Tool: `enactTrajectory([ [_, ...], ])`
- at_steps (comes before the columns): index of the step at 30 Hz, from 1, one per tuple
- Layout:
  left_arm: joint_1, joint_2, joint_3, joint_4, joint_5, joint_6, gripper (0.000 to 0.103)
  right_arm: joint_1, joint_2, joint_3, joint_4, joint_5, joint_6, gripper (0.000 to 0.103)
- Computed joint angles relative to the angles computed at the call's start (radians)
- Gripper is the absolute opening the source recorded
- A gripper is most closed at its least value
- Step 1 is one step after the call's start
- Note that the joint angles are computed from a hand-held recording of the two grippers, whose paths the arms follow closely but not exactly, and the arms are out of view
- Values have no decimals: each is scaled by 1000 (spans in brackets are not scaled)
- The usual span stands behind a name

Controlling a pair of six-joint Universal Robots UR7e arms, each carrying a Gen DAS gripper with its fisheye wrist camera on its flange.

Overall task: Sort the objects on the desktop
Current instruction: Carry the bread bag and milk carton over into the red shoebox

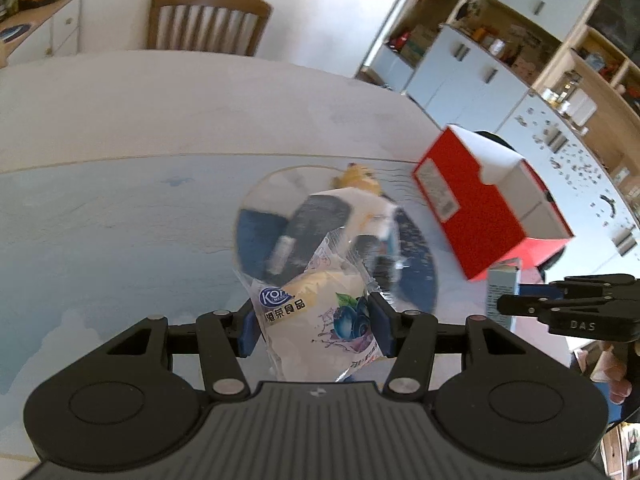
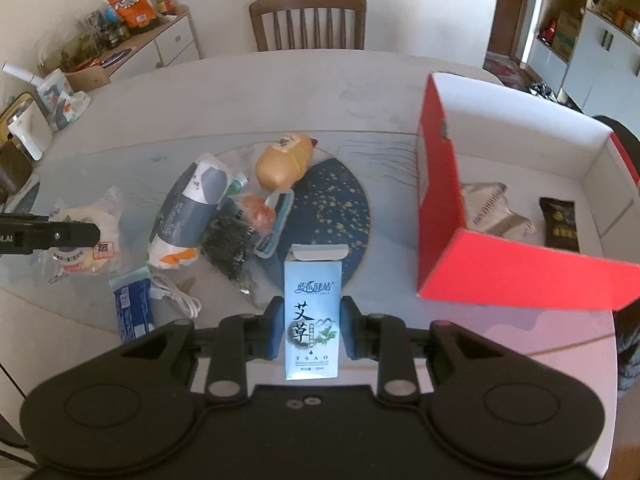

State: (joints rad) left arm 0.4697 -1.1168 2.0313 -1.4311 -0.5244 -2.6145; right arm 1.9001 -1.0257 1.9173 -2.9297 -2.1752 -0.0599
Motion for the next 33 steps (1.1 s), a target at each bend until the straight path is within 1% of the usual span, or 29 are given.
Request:
enactTrajectory([
  [3, 16, 16, -25, -35, 38, 72, 54, 0, -26, 21, -9, -6, 2, 27],
  [8, 45, 41, -56, -143, 100, 233, 54, -6, -71, 46, -18, -9, -3, 27],
  [13, 85, 75, -94, -293, 158, 447, 54, -16, -119, 68, -14, -17, -12, 27],
  [18, 131, 126, -140, -521, 202, 736, 54, -39, -171, 80, 12, -10, -12, 27],
  [25, 191, 227, -235, -884, 229, 1168, 54, -76, -224, 80, 18, -24, -58, 27],
  [30, 228, 283, -310, -1052, 229, 1397, 54, -112, -254, 72, 14, -20, -98, 27],
  [33, 250, 311, -362, -1115, 226, 1502, 54, -133, -266, 62, 11, -19, -131, 27],
])
